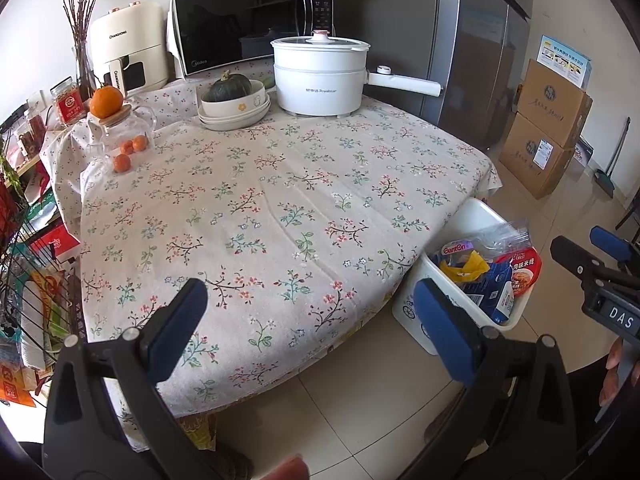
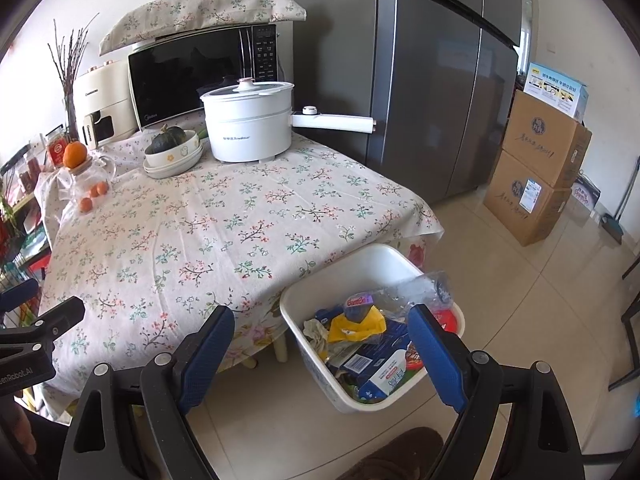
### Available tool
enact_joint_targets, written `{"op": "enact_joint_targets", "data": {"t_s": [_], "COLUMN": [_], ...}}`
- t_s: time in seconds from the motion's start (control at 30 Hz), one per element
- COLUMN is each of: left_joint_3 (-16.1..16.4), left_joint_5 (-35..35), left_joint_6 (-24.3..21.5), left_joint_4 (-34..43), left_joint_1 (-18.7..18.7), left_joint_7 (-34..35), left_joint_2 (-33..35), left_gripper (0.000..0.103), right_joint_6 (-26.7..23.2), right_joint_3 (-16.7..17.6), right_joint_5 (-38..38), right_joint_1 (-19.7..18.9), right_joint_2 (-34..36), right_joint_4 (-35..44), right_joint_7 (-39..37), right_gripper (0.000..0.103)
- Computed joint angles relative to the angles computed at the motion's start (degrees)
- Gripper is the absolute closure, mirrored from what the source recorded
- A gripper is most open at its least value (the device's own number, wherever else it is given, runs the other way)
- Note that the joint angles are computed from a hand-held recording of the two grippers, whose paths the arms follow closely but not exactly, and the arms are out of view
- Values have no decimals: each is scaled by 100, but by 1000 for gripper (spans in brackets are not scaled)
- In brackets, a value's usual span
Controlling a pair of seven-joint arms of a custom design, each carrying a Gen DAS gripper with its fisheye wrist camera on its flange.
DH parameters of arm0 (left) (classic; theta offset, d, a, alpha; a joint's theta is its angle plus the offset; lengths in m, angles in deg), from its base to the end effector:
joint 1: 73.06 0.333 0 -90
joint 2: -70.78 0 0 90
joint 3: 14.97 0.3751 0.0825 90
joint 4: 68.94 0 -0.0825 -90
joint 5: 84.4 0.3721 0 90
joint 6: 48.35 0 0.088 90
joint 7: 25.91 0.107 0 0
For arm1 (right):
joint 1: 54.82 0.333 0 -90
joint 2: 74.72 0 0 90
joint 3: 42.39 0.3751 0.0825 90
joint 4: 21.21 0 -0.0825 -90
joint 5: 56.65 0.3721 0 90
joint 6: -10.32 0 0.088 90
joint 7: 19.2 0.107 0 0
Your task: Collect trash
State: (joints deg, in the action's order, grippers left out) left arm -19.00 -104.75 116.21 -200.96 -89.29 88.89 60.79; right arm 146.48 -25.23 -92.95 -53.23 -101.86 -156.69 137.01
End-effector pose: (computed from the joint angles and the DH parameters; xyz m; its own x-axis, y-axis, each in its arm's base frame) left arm 0.4852 -0.1607 0.5670 -0.4628 -0.8864 -0.0066 -0.6399 0.3392 -0.6896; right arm 0.3880 0.1502 0.6049 -0.4555 -0.8897 0.0308 -0.6368 0.3014 -0.7097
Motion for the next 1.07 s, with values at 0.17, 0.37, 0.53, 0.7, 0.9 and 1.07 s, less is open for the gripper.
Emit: {"op": "enact_joint_targets", "data": {"t_s": [0.17,0.37,0.53,0.7,0.9,1.07], "left_joint_3": [0,-6,4,23,14,-85], "left_joint_5": [8,44,67,42,79,367], "left_joint_6": [19,85,135,106,105,222], "left_joint_4": [-6,-44,-51,-33,-43,-110], "left_joint_1": [-3,-7,-35,-64,-69,35], "left_joint_7": [6,-25,-41,-57,-75,-291], "left_joint_2": [-1,-23,-21,-23,-42,-80], "left_gripper": [1,1,1,1,1,1], "right_joint_6": [50,166,188,211,201,166], "right_joint_3": [-17,-46,-29,-19,16,2], "right_joint_5": [22,77,109,115,62,55], "right_joint_1": [8,-2,-23,-54,-63,-32], "right_joint_2": [-6,-19,2,24,55,63], "right_joint_4": [-17,-44,-37,-31,5,7], "right_joint_7": [-11,-53,-95,-54,-13,-6], "right_gripper": [13,13,13,13,13,13]}}
